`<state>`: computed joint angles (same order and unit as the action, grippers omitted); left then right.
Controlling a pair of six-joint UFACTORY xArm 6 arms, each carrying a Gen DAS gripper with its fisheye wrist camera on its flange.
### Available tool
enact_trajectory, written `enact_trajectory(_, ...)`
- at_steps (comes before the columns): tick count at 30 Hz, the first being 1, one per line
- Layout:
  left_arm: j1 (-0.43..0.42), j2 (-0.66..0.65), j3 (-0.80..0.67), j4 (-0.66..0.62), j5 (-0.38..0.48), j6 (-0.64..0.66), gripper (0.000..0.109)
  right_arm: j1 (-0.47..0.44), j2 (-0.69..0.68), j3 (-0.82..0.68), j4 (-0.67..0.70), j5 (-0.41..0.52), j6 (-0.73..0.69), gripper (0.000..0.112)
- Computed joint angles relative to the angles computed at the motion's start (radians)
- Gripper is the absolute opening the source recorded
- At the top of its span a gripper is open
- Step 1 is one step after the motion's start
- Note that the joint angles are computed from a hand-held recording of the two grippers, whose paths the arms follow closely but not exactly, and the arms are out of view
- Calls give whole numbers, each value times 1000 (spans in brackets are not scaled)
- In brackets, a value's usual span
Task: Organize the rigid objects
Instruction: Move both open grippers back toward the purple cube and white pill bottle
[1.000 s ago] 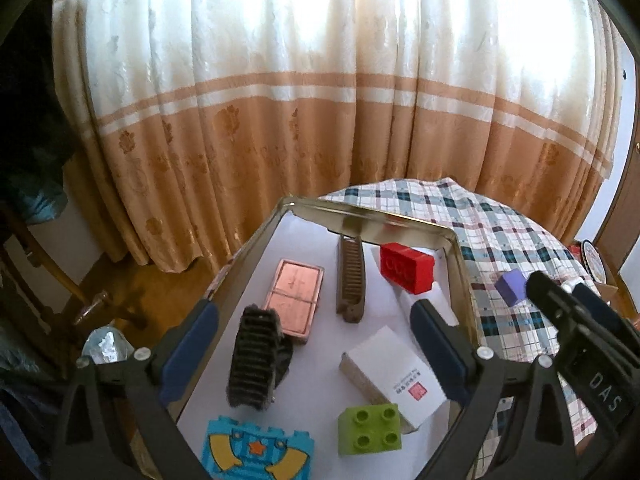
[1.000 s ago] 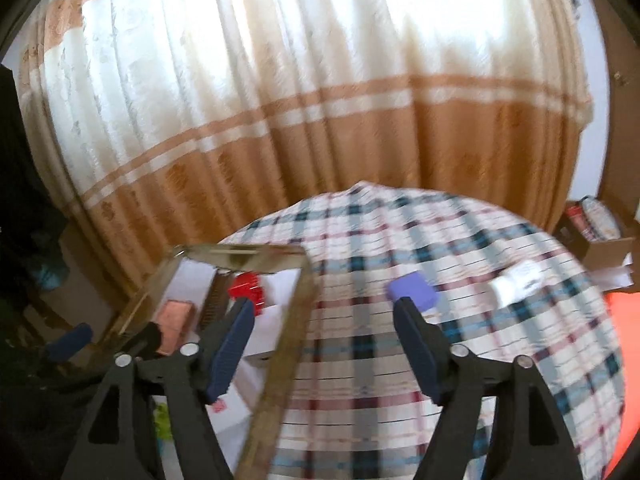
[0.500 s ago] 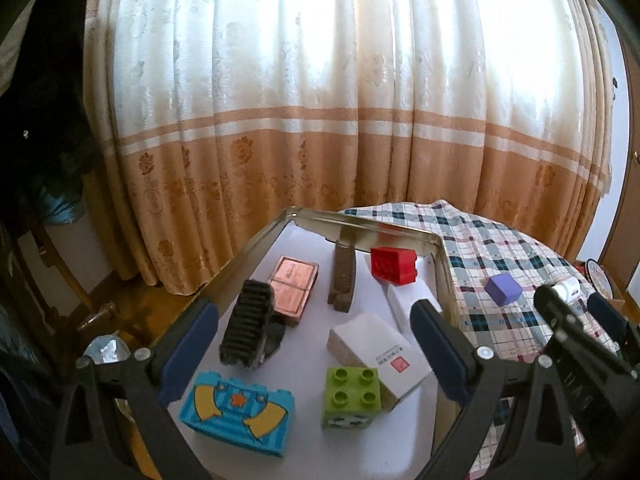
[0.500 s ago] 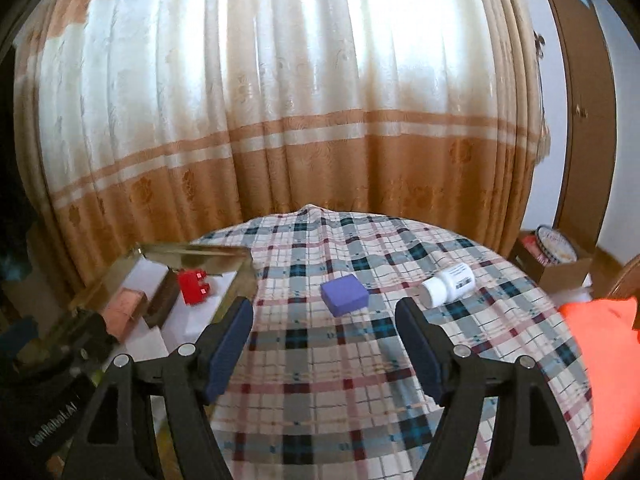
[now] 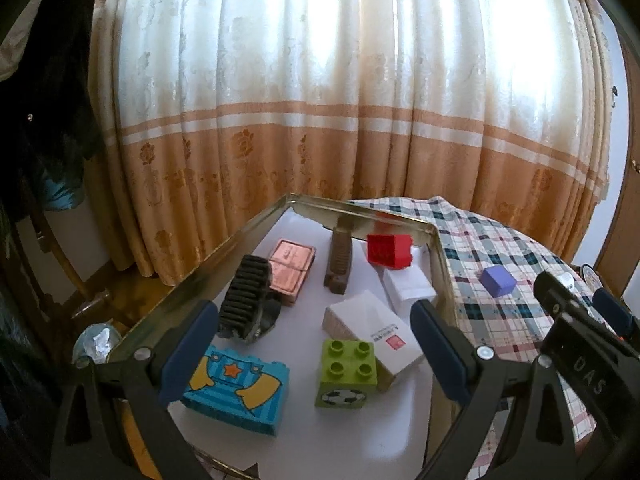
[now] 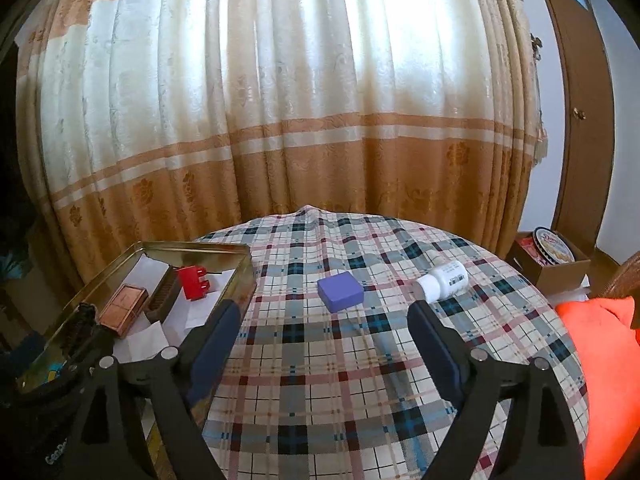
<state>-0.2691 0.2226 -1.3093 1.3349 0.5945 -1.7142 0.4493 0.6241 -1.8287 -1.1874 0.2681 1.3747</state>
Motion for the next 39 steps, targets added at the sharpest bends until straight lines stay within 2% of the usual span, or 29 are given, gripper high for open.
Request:
enact_trajectory(5, -7, 5, -7, -16, 14, 22, 98, -19, -25, 43, 8, -27, 38, 88)
enact_trajectory(9, -13, 6, -9, -27, 20, 35, 98, -37, -38, 79, 101, -32, 7, 88)
enact_trajectory(12, -16, 5, -7, -39, 19, 41, 98, -45, -39, 97, 239, -23, -89, 88)
enact_trajectory(14, -16, 8, -8, -71, 7, 57, 98, -45, -46, 110, 265, -15, -108, 88)
enact_trajectory(16, -19, 12, -10, -85, 7, 67, 98, -47, -56, 129, 259, -17, -109, 88)
enact_trajectory(19, -29, 13, -14, -74, 18, 68, 98, -46, -77, 140, 130, 6, -28, 88)
enact_trajectory(20, -30, 13, -14, -77, 16, 72, 98, -47, -79, 142, 124, 5, -30, 88)
enact_trajectory(25, -38, 20, -21, -101, 10, 88, 98, -62, -85, 158, 171, -18, -68, 88)
enact_trajectory(30, -56, 38, -44, -114, 12, 119, 98, -70, -97, 162, 117, 14, -74, 88)
enact_trajectory(39, -84, 82, -102, -151, 16, 181, 98, -113, -109, 177, 156, 6, -110, 88)
